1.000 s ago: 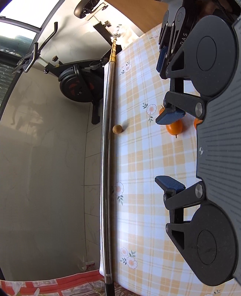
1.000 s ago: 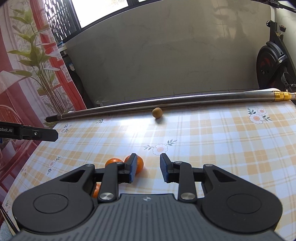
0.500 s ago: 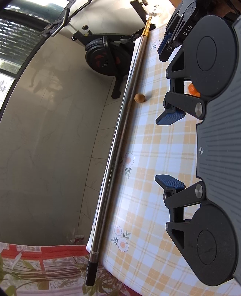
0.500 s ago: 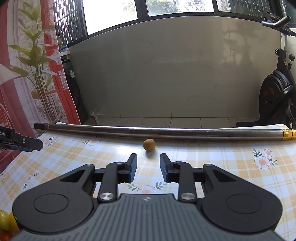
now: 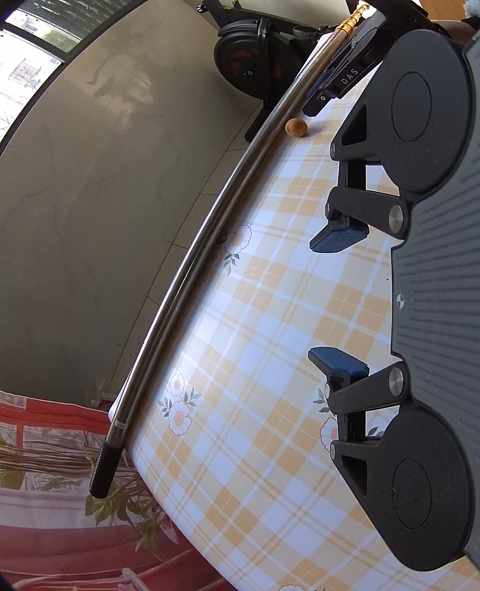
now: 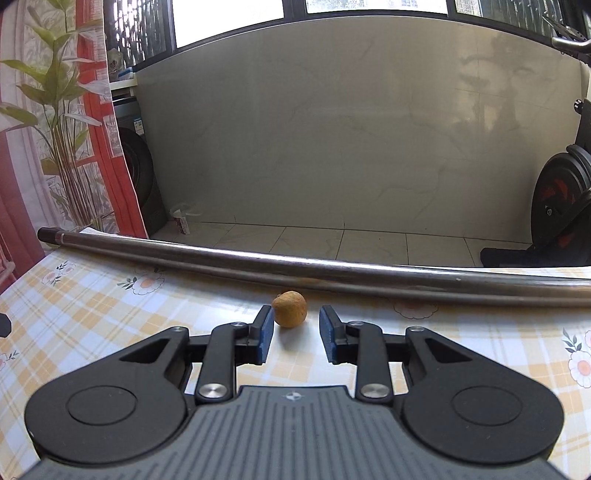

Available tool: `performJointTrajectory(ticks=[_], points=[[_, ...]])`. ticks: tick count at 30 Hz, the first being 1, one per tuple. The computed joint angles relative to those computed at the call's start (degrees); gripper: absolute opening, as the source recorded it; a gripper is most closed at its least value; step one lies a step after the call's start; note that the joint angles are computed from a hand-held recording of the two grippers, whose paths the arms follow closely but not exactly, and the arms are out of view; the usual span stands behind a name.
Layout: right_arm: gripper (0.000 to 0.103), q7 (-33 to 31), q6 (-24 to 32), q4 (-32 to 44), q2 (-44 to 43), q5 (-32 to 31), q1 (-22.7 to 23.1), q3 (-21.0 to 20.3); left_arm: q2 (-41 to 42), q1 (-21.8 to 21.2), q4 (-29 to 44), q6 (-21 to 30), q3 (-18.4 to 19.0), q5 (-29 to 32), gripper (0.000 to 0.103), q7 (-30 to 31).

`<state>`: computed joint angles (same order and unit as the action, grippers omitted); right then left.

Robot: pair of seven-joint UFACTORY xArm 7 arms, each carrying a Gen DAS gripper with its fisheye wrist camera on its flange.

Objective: Organize fruits
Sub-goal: 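Move the right gripper to the small brown fruit beside the pole, then close the right gripper on the brown fruit while the left gripper grasps an orange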

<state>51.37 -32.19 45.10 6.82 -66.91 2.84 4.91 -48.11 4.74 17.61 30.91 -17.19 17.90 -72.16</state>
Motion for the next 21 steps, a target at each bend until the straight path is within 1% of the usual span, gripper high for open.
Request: performJointTrajectory(ticks=[2,7,12,15,17,18,19,21], points=[[0.032,0.7,0.8,1.4,1.1,-1.2,0.1,0.3,0.4,-0.2,-0.2,-0.3,0.1,-0.2,0.058,-0.1],[0.036,2.7,2.6,4.0,3.1,-3.4,0.6,1.5,0.1,-1.1,-0.7,-0.1,0.8,-0.6,0.058,0.9],[0.038,2.2,4.4,4.6,3.6,-2.4,0.7,2.3,0.5,-0.9,-0.9,-0.6,0.4,-0.4,0.058,1.2],[0.038,0.8,6.0,4.6,3.3,-1.7,0.9,2.8,1.0,-0.9,-1.0,-1.2,0.3,-0.3,0.058,1.3],[0.035,0.5,6.8,4.6,3.2,-1.7,0.8,3.2,1.1,-0.9,-1.0,-1.4,0.2,-0.3,0.058,1.4],[0.029,0.5,6.8,4.5,3.2,-1.7,0.6,3.4,1.2,-1.0,-1.0,-1.5,0.2,-0.3,0.058,1.5],[0.029,1.5,6.8,4.6,3.1,-2.4,0.3,3.7,1.2,-1.0,-1.1,-1.7,0.3,-0.3,0.058,1.6],[0.029,5.6,6.0,5.0,3.1,-4.9,-0.7,3.9,1.2,-1.2,-1.2,-2.1,0.4,-0.3,0.058,2.1]])
